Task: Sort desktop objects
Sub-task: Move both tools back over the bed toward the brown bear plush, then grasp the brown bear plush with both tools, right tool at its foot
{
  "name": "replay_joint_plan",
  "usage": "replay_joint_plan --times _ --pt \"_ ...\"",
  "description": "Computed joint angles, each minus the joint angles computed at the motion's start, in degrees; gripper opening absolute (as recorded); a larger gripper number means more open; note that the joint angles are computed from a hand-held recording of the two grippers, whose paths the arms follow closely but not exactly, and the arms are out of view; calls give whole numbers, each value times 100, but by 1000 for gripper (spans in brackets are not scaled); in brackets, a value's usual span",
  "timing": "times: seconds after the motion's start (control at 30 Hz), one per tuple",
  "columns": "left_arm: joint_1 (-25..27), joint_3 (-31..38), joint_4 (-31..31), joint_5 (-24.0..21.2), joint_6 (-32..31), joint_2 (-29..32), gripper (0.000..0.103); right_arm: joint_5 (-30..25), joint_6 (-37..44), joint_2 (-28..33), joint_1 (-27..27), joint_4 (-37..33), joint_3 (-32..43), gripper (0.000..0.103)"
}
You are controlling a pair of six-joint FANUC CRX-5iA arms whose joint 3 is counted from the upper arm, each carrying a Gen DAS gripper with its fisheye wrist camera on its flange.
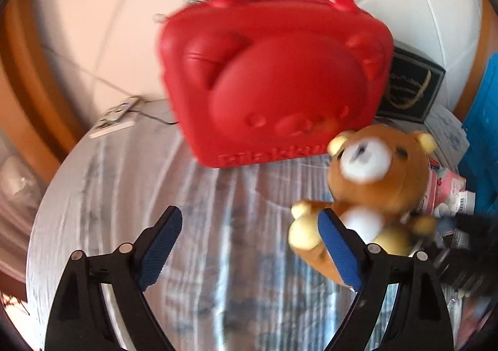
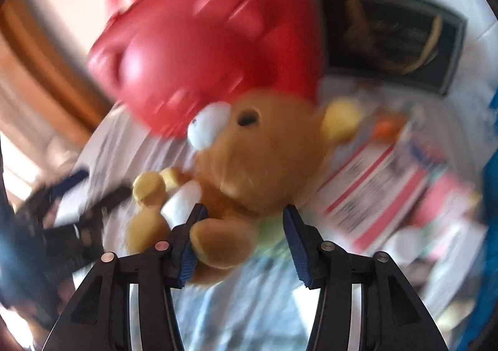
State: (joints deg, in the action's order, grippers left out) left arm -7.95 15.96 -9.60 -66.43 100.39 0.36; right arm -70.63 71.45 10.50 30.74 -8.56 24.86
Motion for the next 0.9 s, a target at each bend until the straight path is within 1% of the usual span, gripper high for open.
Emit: replay_joint_plan --times 0.03,0.1,0.17,0.23,0.3,0.33,0.37,0.4,0.47,0.53,0.63,0.7,0.73,0.77,0.83,0.9 --pt "44 -63 45 22 53 -100 90 -3 98 -37 54 -146 -85 58" --pt "183 -283 402 144 -3 -270 90 -38 118 -96 179 -344 -262 59" --pt "214 -496 742 206 -117 -323 90 129 -104 -286 289 -315 -581 60" --pt "167 -670 905 215 -166 -297 90 370 -534 -628 385 -35 -1008 61" --pt "151 -977 1193 317 -214 -265 90 525 -1055 -1033 481 510 -1472 64" --pt "72 -1027 1175 255 -216 -195 90 504 -1239 -1176 515 784 -1633 66" --pt "70 -1181 1359 325 -410 -137 90 460 -1374 -1283 531 1020 -1751 68" --pt "73 -1301 1488 409 -462 -156 90 357 -1485 -1374 517 1207 -1832 68" --pt "124 -1449 1608 564 -496 -241 90 208 -1578 -1487 409 1321 -1895 68" --pt "161 -1471 1574 595 -584 -327 89 106 -1671 -1609 409 1471 -1993 68" --pt "391 -1566 1710 578 -1037 -616 89 108 -1727 -1615 407 1344 -1978 68" --pt "490 -1568 1484 577 -1177 -779 89 238 -1682 -1473 391 1125 -1876 68" --pt "524 -1554 1288 562 -1206 -840 89 274 -1696 -1459 442 1070 -1858 70" --pt "566 -1564 1075 555 -1273 -895 89 341 -1688 -1439 499 1004 -1857 74" --pt "566 -1442 720 385 -1293 -801 89 447 -1721 -1354 688 902 -1815 80" --pt "660 -1462 618 356 -1370 -705 89 561 -1724 -1222 824 798 -1762 80"
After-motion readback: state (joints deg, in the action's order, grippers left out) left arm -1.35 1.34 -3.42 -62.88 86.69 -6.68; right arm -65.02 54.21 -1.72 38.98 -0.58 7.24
